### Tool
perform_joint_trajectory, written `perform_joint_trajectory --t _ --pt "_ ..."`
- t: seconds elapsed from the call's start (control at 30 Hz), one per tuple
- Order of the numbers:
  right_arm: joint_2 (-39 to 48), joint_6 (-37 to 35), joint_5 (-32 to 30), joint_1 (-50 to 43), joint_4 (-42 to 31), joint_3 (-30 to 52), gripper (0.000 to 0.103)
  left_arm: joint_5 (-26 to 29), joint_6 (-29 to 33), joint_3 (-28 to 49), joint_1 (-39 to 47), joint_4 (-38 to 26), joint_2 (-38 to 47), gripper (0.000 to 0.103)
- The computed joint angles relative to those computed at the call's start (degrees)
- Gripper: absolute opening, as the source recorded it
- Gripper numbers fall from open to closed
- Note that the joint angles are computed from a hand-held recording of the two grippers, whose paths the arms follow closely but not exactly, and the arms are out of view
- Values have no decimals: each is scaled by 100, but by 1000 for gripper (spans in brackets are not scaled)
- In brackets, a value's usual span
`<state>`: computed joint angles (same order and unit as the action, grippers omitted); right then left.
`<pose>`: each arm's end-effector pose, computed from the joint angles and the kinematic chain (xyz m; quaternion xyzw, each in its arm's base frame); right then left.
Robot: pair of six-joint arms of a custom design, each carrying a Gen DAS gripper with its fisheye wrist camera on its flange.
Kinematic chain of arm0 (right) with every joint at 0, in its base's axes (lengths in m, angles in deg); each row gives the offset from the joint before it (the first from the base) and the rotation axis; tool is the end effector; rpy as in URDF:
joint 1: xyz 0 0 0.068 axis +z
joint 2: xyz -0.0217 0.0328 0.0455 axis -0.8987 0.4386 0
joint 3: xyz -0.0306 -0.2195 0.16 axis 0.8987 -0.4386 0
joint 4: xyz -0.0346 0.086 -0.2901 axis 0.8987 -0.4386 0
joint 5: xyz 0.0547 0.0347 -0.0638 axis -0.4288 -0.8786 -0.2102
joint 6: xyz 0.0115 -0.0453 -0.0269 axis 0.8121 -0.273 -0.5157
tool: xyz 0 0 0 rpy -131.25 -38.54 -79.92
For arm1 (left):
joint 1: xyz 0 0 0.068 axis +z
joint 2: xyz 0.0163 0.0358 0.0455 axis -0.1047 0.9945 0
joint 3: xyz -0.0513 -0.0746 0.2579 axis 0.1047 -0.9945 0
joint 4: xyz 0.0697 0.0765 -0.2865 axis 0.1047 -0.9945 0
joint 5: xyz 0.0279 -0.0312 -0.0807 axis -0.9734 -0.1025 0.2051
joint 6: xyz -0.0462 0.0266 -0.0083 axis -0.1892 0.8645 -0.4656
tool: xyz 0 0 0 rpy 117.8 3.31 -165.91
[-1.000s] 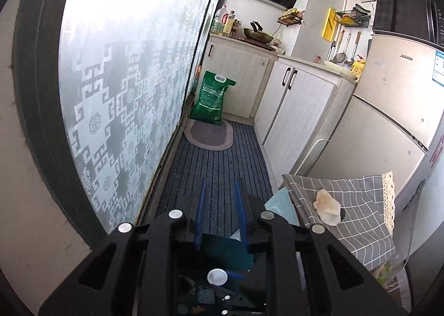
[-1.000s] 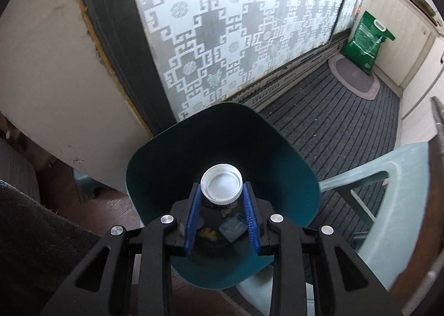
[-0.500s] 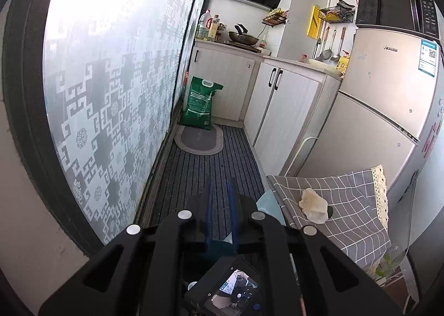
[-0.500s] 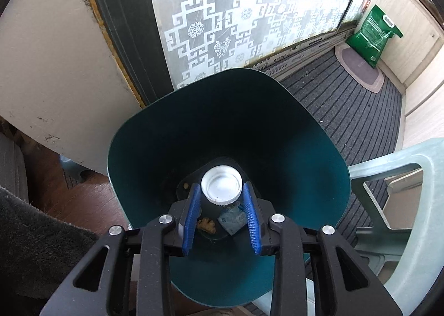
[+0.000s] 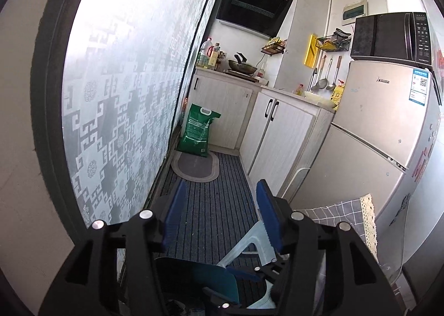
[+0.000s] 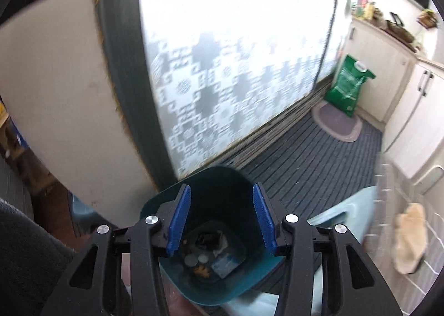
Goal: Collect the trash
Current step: 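Move both tools back toward the crumpled tissue on the stool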
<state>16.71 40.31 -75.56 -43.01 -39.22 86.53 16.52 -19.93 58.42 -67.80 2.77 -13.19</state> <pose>0.2120 0.0927 0.2063 -0.3778 0.8412 0.1422 0.3597 0.1583 -0.2420 0.2884 -0.0254 0.8138 -0.1512 0.5606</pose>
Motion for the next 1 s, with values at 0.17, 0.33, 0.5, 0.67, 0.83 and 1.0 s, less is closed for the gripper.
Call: perform_joint_trajectory --t 0.17,0.33,0.5,0.67,0.83,1.0 --pt "-212 -542 -675 -1283 -297 254 47 260 53 232 -25 258 474 59" --pt "281 -1095 -1528 -2809 -512 693 47 662 18 778 -7 240 1226 62" --pt "958 -2077 -2040 -4020 -667 1206 47 1000 134 1634 -44 -63 2311 64" --pt "1842 -2903 -2475 -4926 -1158 1846 47 1349 493 2555 -56 -501 3394 64" --pt "2596 -3239 -2810 -5459 -1552 2491 47 1770 776 3329 22 -818 4226 63" --pt "3068 -3475 -3044 -5710 -1869 2942 47 2300 915 4082 147 -1119 5014 54"
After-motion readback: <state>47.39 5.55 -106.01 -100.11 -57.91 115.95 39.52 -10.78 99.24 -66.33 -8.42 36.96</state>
